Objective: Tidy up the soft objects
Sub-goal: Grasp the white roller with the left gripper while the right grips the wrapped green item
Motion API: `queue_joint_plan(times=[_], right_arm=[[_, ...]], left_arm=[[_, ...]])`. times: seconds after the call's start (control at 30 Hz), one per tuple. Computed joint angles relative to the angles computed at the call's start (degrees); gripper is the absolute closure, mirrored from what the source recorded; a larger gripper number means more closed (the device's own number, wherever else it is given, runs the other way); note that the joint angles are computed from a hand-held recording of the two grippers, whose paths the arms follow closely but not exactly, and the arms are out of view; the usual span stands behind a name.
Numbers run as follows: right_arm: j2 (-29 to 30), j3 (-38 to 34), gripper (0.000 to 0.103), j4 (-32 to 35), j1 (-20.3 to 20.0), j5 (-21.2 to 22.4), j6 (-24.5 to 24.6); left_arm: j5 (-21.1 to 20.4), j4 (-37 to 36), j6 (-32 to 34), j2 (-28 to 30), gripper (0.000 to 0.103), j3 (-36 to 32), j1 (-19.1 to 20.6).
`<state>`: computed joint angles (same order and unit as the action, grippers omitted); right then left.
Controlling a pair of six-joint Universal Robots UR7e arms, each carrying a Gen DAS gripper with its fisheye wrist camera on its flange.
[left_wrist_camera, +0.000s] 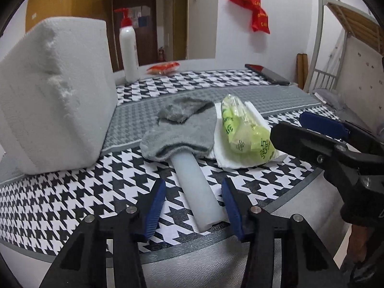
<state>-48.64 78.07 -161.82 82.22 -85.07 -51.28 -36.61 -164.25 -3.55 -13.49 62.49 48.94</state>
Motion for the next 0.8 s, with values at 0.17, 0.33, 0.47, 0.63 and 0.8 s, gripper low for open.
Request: queue_joint_plan(times=[0.17, 0.33, 0.47, 0.63, 0.8], right_arm=[[0.48, -0.84, 0.026, 1.55, 0.07, 0.01, -0.32], [0.84, -1.36, 0.026, 3.00, 0.24, -0.32, -0.92], [1.47, -2.00, 0.025, 3.63, 0.58, -1.14, -1.40], [2.07, -2.78, 0.025, 4.28, 0.97, -1.54, -1.60], [2.84, -4.02, 0.026, 5.59, 1.37, -2.54, -1.06]], left_arm=[[0.86, 0.68, -0.20, 0.32, 0.072, -0.29, -0.33], [-0.15, 0.78, -0.75, -0.46, 0.086, 0.39, -0.18], [0.04, -1.46, 1.96, -0.52, 0.088, 1.25, -0.60], [-0.24, -3.86, 3.26, -1.17, 0.088, 2.52, -0.56], [-0.80, -6.06, 4.50, -1.80, 0.088, 3.79, -0.67]])
